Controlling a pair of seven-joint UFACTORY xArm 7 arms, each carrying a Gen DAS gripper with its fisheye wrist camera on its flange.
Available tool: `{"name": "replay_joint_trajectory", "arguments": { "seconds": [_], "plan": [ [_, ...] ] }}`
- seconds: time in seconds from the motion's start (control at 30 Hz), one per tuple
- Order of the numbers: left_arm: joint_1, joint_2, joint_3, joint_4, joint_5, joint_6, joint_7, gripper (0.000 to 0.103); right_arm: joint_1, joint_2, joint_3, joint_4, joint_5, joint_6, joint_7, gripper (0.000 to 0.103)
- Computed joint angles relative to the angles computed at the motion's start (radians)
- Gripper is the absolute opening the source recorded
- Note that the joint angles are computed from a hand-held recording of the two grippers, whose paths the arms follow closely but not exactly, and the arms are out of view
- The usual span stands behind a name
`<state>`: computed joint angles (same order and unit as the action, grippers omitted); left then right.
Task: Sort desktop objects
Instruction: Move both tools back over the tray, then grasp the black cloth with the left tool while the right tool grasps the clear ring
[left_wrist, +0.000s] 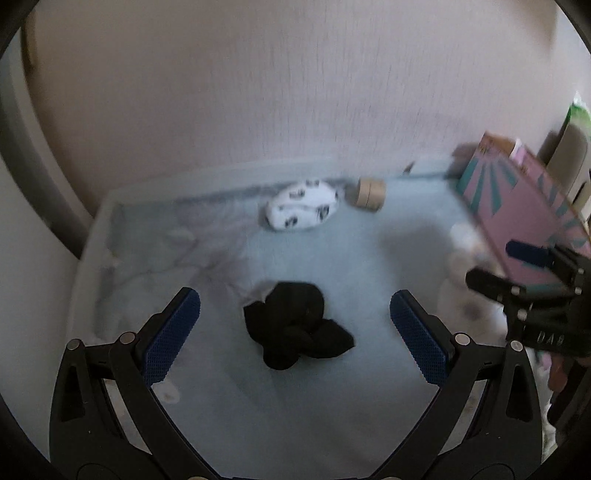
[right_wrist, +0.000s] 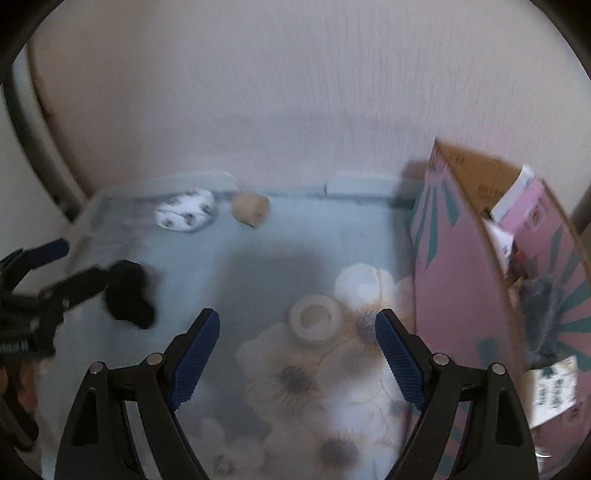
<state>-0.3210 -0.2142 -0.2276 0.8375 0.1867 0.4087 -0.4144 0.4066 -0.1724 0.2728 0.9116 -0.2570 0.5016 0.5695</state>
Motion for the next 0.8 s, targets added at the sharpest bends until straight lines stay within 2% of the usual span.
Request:
{"name": "replay_joint_trajectory", "arguments": {
  "seconds": [0.13,0.27,0.3,0.33,0.37,0.4,0.47,0.53,0.63,0.8],
  "plan": [
    [0.002,0.022,0.005,-0.027,0.003,-0.054,-0.006,0.102,-0.024,0.048,0.012,0.005,-0.097,-0.016,0.104,0.079],
    [-0.012,0.038,0.023,-0.049,-0.044,-0.098,0.028,0.098,-0.019,0.083,0.001,0.011,-0.153,-0.013,0.154,0.067],
    [-0.028,0.046,0.038,-0.055,-0.083,-0.113,0.067,0.092,-0.016,0.085,-0.003,0.008,-0.163,-0.014,0.161,0.062],
    [-0.039,0.052,0.047,-0.056,-0.117,-0.118,0.1,0.081,-0.012,0.09,-0.007,0.009,-0.163,-0.01,0.16,0.061],
    [-0.053,0.06,0.059,-0.055,-0.161,-0.115,0.141,0.075,-0.009,0.095,-0.009,0.01,-0.167,-0.003,0.16,0.055],
    [-0.055,0.07,0.059,-0.051,-0.178,-0.111,0.157,0.065,-0.008,0.094,-0.011,0.006,-0.186,-0.005,0.173,0.052],
    [-0.044,0.076,0.048,-0.059,-0.162,-0.135,0.155,0.056,-0.005,0.089,-0.015,-0.003,-0.197,-0.024,0.172,0.042],
    [-0.039,0.081,0.044,-0.056,-0.157,-0.139,0.158,0.039,-0.003,0.09,-0.015,-0.001,-0.214,-0.025,0.172,0.039],
    [-0.051,0.088,0.058,-0.047,-0.217,-0.134,0.207,0.029,0.0,0.09,-0.018,-0.002,-0.213,-0.034,0.162,0.039],
    [-0.042,0.055,0.052,-0.039,-0.219,-0.107,0.21,0.026,0.002,0.072,-0.023,0.0,-0.176,-0.037,0.132,0.039]
  ]
}}
